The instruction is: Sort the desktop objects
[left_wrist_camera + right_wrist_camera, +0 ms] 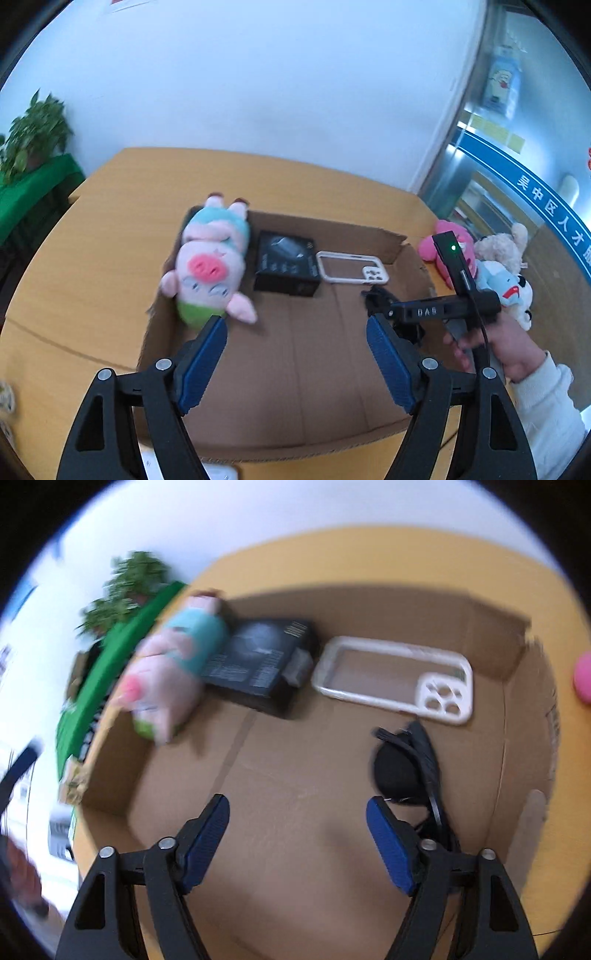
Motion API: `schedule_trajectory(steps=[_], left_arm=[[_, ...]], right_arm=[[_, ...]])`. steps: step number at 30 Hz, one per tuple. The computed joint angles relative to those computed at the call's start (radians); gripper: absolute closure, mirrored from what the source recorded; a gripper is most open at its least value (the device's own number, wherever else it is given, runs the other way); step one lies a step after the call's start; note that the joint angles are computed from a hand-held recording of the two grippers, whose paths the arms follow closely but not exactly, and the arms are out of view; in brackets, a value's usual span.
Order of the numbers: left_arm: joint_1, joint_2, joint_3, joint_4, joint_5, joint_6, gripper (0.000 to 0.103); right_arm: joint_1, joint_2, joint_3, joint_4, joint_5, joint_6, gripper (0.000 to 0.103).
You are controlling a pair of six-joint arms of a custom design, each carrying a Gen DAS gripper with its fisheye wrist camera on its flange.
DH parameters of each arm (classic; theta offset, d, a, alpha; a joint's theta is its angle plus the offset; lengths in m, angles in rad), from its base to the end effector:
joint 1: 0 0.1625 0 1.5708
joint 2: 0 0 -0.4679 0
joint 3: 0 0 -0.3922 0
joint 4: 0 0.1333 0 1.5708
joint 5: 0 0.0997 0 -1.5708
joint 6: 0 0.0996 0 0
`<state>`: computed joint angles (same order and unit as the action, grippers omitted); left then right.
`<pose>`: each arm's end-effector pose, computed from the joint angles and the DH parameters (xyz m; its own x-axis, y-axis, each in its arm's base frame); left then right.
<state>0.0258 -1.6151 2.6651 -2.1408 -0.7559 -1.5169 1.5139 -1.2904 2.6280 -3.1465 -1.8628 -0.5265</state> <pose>-0.2259 -0.2117 0.1831 -0.8683 0.0146 -0.4959 0.3655 0.6946 -0.6196 0.0852 -0.3449 0.1614 -0.8511 -0.3818 0.3604 -0.4307 0.9003 -0.0633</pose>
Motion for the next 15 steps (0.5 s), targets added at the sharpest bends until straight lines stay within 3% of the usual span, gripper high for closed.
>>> schedule_trajectory(steps=[5,15], left_arm=[[-0.058,-0.063,0.027,0.111,-0.026,-0.128,0.026],[-0.026,-0.035,0.077,-0.061,-0.039,-0.055,0.026]], right_arm=[[-0.057,0.009,-0.039,0.078,0.032,0.015,0.032],[-0.096,0.054,-0.028,-0.055,-0.021,0.059,0.044]])
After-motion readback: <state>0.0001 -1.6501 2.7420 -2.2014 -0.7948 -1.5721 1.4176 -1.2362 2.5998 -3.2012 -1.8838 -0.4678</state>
